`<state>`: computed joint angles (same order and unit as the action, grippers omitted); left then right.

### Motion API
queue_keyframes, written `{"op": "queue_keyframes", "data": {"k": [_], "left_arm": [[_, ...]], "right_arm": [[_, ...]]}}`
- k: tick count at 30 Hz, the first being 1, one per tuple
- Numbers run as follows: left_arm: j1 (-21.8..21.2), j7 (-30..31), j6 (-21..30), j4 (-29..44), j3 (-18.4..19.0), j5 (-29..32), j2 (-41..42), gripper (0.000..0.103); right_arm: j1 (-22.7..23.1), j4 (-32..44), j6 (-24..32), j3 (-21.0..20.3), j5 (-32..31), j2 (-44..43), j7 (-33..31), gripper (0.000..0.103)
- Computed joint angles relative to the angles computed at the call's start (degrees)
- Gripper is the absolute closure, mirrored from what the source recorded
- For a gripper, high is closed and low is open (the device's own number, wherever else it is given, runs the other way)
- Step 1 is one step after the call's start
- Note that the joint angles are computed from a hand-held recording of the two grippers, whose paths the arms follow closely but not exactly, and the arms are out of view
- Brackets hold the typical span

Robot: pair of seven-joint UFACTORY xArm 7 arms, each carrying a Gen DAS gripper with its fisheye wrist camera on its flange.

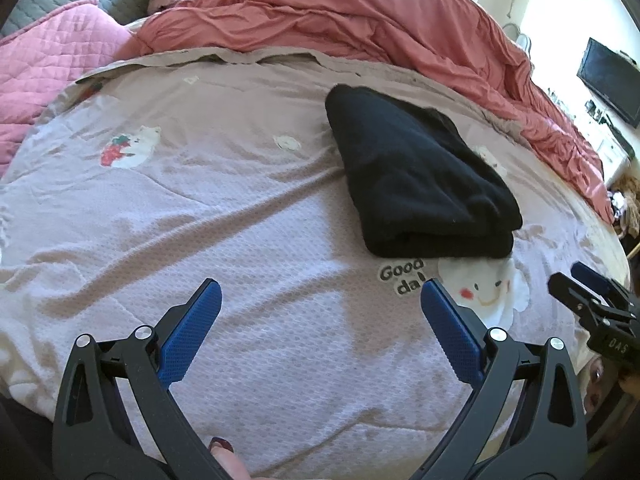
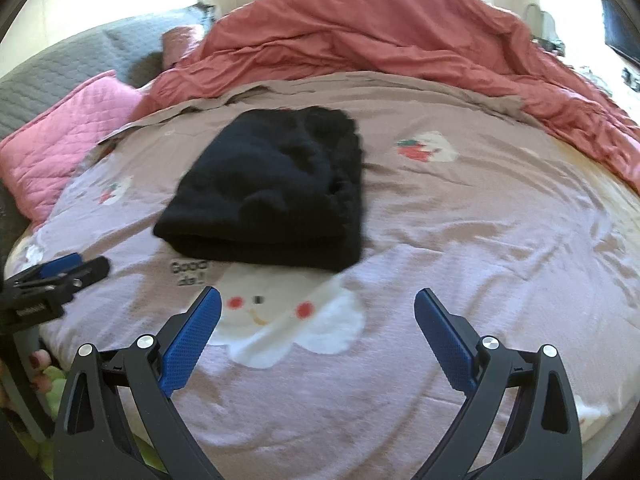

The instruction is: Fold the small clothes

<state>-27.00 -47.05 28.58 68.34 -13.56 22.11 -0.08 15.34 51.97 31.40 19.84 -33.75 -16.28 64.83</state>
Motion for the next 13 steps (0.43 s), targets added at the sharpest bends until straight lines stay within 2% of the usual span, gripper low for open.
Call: {"op": "queue_keyframes", "data": {"k": [2,6,8,9,13], "left_arm": [[0.80,0.06,-1.48,-1.07,0.68,-1.29,-0.91,0.010],[3.60,-0.70,0.25,-0.97,2.36,-2.40,-1.90,0.009],[6.05,-1.75,0.50,-1.45,3.68,-1.57,-2.84,0.009],[7.50,-2.68,1.86,-1.12,4.26,-0.08,-2.99,0.009],[13.53,-6.54,7.97,0.55,7.07,6.95,-2.18,0.009]], "right_arm": [[-1.48,-2.22,1.90,-0.09,-0.48,-3.22,3.14,0.006],[-5.80,-7.97,9.57,0.52,-1.98,-11.93,8.61,0.007],[-8.10,-12.45,16.60,-0.31,0.14,-18.71,10.95,0.007],[-9.14,-15.10,18.83,-0.97,1.11,-22.53,12.09,0.006],[-15.11,-24.94,35.66,-1.86,4.10,-39.41,15.17,0.005]]}}
